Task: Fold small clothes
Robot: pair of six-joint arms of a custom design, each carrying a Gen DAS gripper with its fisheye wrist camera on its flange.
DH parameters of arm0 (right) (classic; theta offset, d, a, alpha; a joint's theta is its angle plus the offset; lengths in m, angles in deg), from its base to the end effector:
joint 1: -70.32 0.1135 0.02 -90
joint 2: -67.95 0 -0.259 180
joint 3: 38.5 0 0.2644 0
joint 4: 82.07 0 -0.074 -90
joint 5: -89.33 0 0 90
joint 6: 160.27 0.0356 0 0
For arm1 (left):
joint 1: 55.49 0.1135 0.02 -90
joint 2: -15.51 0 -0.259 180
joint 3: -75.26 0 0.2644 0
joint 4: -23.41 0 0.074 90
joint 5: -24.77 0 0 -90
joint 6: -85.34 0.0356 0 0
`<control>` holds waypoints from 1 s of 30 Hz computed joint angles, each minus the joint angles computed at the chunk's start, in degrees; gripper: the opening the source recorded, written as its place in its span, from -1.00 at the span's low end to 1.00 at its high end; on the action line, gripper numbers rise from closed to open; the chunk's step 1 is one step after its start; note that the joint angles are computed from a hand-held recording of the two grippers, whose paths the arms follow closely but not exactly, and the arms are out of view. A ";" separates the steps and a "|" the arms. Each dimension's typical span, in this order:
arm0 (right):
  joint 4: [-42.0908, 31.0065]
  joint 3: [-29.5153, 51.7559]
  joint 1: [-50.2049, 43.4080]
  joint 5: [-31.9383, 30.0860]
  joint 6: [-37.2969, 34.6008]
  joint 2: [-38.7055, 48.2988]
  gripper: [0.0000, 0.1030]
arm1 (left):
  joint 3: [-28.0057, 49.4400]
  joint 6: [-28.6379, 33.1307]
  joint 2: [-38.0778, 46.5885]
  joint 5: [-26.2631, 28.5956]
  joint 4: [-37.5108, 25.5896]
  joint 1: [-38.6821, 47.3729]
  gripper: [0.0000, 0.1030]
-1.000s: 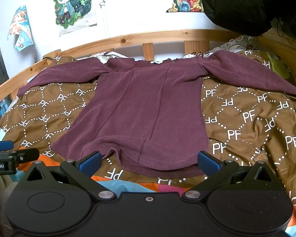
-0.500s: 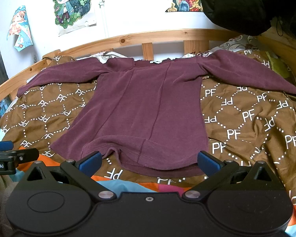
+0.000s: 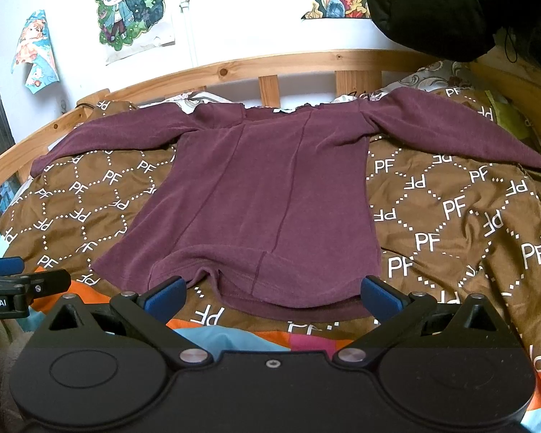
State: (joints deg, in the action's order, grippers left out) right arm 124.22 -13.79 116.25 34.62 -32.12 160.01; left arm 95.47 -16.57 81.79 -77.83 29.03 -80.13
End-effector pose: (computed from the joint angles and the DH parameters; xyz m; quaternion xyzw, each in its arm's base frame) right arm 0.1600 0.1357 0.0606 0.0664 0.8739 0.0594 0.4779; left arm 0.1687 -0.0688 0.0897 0.0543 0.9020 -0.0360 0.4268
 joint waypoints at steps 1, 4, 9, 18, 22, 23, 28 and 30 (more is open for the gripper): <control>-0.02 -0.02 0.07 0.04 0.09 0.02 0.99 | 0.00 0.00 0.00 0.00 0.00 0.00 0.99; -0.09 0.01 -0.01 -0.06 0.07 -0.01 0.99 | 0.02 0.00 0.04 0.00 0.02 0.01 0.99; -0.41 0.11 -0.20 -0.38 0.19 -0.05 0.99 | -0.16 0.04 -0.20 0.17 -0.04 0.10 0.99; -1.03 0.31 -0.55 -0.98 0.49 -0.14 0.99 | -0.14 0.06 -0.08 0.13 -0.09 0.17 0.99; -1.19 0.28 -0.45 -0.97 0.84 -0.08 0.99 | -1.34 1.00 3.43 1.24 4.56 1.76 0.99; -1.33 0.37 -0.64 -1.19 0.83 -0.10 0.99 | -1.35 1.08 3.61 1.31 4.66 1.90 0.99; -2.03 0.66 -1.09 -1.70 1.13 -0.03 0.99 | 0.35 0.74 6.07 -0.03 3.11 1.36 0.99; -2.80 0.82 -1.50 -2.11 1.44 -0.32 0.99 | 1.47 0.48 7.42 -0.03 1.69 1.39 0.99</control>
State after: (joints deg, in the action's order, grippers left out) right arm 121.42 -12.97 114.75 32.51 -30.68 159.69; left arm 96.94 -16.09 89.21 -77.86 30.72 -78.74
